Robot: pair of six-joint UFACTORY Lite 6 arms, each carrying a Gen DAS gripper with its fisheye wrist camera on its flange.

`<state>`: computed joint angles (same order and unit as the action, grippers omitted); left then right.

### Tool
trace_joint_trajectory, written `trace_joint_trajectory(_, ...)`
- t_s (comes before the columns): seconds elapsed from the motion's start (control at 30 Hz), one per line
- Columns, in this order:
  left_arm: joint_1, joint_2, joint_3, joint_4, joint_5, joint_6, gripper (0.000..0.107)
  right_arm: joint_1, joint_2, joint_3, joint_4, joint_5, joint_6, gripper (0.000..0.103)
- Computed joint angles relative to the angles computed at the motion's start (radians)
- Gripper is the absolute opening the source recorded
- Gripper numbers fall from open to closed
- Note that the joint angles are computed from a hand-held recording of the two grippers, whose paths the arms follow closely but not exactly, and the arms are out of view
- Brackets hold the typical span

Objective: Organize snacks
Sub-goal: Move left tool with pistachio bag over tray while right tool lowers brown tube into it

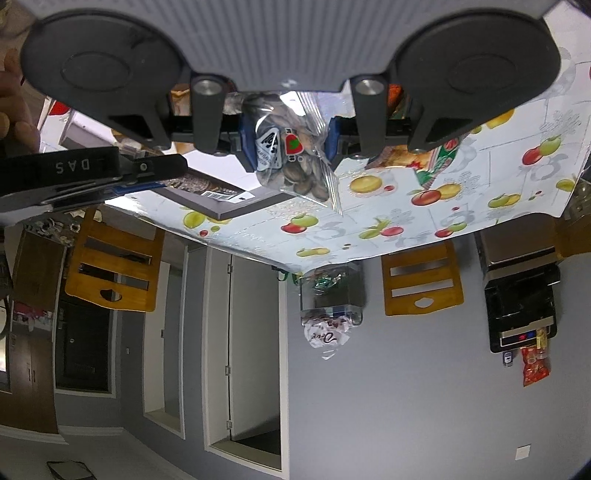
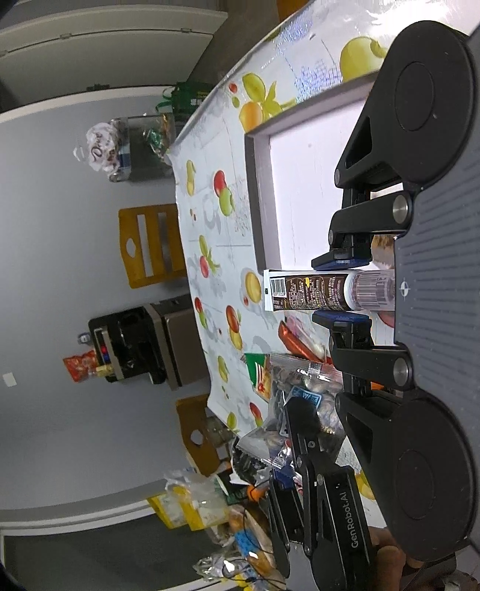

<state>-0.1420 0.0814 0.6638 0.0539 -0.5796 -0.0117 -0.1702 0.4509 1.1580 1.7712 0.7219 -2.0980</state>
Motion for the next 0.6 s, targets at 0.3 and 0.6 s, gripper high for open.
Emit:
trace_joint_trajectory(0.3, -0.076, 0.056, 0.069, -0.087, 0.014, 0.055, 0.034, -0.074, 0.042, 0.051, -0.028, 0.024, 0.017, 0.024)
trace_joint_trajectory(0.6, -0.123, 0.193, 0.205, -0.131, 0.036, 0.063, 0.034, -0.123, 0.108, 0.129, -0.066, 0.006, 0.029, 0.024)
